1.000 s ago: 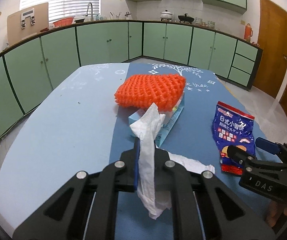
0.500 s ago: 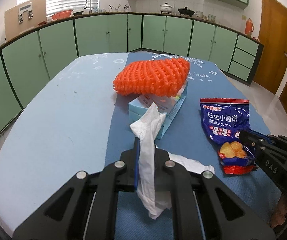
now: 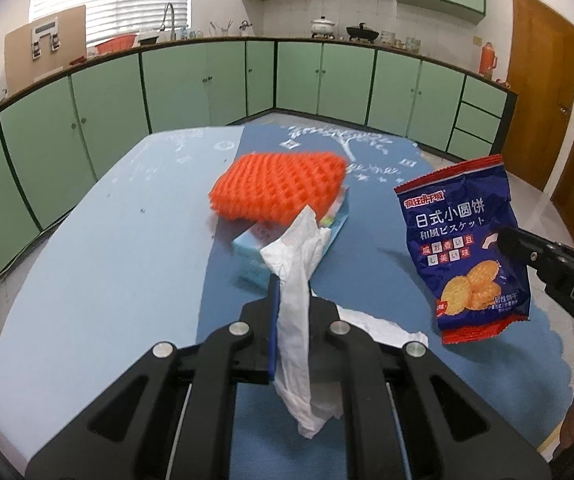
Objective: Collect trash
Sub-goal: 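Grasp the blue snack bag with the right gripper while the left holds the paper, then carry paper and snack bag over the bin and open both grippers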
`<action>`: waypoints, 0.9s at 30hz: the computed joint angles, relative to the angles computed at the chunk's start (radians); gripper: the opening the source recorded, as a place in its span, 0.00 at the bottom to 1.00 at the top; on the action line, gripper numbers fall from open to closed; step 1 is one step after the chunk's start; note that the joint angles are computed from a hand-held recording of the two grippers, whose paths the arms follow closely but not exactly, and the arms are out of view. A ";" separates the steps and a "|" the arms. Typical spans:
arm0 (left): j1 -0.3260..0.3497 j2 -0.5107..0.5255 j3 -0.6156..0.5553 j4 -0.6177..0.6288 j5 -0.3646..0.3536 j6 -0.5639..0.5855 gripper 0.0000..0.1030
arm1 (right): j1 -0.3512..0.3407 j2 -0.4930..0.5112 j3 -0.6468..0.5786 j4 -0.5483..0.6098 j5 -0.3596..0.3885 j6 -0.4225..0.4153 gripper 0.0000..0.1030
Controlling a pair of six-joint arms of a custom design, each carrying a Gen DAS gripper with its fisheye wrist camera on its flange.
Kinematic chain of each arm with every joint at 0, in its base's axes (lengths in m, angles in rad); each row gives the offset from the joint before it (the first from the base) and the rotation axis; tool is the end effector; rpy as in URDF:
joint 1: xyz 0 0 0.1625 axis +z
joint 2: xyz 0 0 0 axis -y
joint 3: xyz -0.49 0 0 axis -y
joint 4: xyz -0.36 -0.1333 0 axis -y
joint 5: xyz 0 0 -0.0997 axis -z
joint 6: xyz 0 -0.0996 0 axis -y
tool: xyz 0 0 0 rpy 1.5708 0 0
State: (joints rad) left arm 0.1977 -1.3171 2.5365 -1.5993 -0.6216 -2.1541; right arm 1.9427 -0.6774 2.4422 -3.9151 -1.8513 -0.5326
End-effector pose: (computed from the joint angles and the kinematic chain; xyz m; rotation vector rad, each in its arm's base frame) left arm -0.1834 -0.2553 0.1847 -0.1087 1.9539 -1.1719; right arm 0.2614 -0.3792 0.0909 1.0843 -2.4935 0.7766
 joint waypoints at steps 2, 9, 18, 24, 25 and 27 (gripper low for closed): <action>-0.003 0.012 -0.016 -0.001 0.018 0.015 0.08 | -0.005 -0.025 0.005 -0.004 0.011 0.003 0.02; 0.010 0.082 -0.041 -0.176 0.097 0.180 0.08 | -0.055 -0.135 0.049 -0.026 0.048 0.009 0.02; 0.052 0.279 -0.045 -0.731 0.169 0.611 0.08 | -0.164 -0.266 0.125 -0.090 0.057 -0.013 0.02; 0.089 0.476 -0.080 -1.191 0.160 0.969 0.08 | -0.271 -0.343 0.165 -0.136 0.044 -0.032 0.02; 0.097 0.516 -0.094 -1.278 0.152 1.040 0.08 | -0.295 -0.355 0.171 -0.145 0.044 -0.035 0.02; 0.107 0.568 -0.114 -1.378 0.138 1.126 0.08 | -0.336 -0.374 0.181 -0.157 0.045 -0.042 0.02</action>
